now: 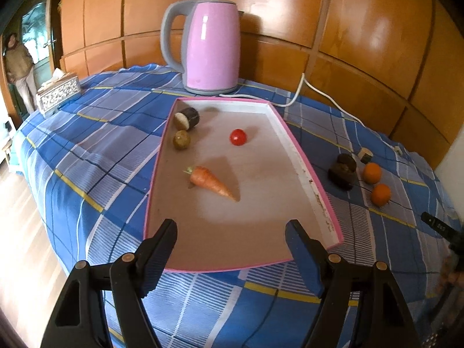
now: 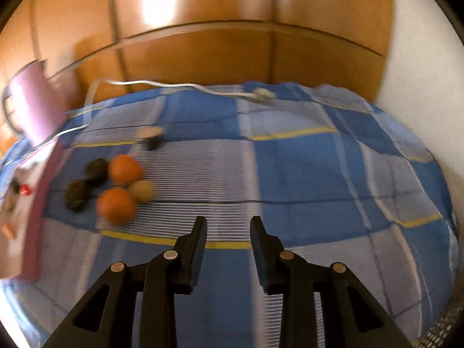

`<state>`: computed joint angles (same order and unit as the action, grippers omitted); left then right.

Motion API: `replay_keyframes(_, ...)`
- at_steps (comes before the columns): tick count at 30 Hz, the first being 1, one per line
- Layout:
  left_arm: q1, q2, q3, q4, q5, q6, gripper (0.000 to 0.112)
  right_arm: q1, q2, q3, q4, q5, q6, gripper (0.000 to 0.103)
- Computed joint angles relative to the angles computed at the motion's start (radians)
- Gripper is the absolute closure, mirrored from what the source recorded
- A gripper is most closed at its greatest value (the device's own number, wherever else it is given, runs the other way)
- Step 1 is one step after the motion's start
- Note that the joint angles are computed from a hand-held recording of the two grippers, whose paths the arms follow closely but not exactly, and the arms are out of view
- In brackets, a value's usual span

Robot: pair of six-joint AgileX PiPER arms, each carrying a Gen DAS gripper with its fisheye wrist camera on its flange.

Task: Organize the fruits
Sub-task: 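Withdraw the right gripper from the tray back toward the produce, then reach the left gripper to an orange on the bed and close on it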

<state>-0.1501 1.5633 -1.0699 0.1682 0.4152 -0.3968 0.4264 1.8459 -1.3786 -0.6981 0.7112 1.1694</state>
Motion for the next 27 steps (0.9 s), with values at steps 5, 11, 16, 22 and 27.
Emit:
replay_keyframes(5,-0.023,0.018,-0.034,-0.01,0.014,0.026,0.035,-0.04,-0.01,0.059,-0.067,0.033,0.123,0.072)
replay_keyframes(11,-0.058,0.051,-0.09,-0.064,0.04,0.092,0.035,-0.08,0.001,0.105,-0.092,0.038,0.196,0.072)
replay_keyframes(16,-0.092,0.081,-0.144,-0.129,0.064,0.175,0.035,-0.066,0.015,0.141,-0.195,0.025,0.299,0.068)
replay_keyframes(22,-0.137,0.133,-0.237,-0.205,0.102,0.253,0.035,-0.057,0.014,0.155,-0.229,0.025,0.342,0.067)
replay_keyframes(27,-0.163,0.21,-0.343,-0.347,0.171,0.377,0.044,-0.051,0.014,0.16,-0.246,0.028,0.36,0.067)
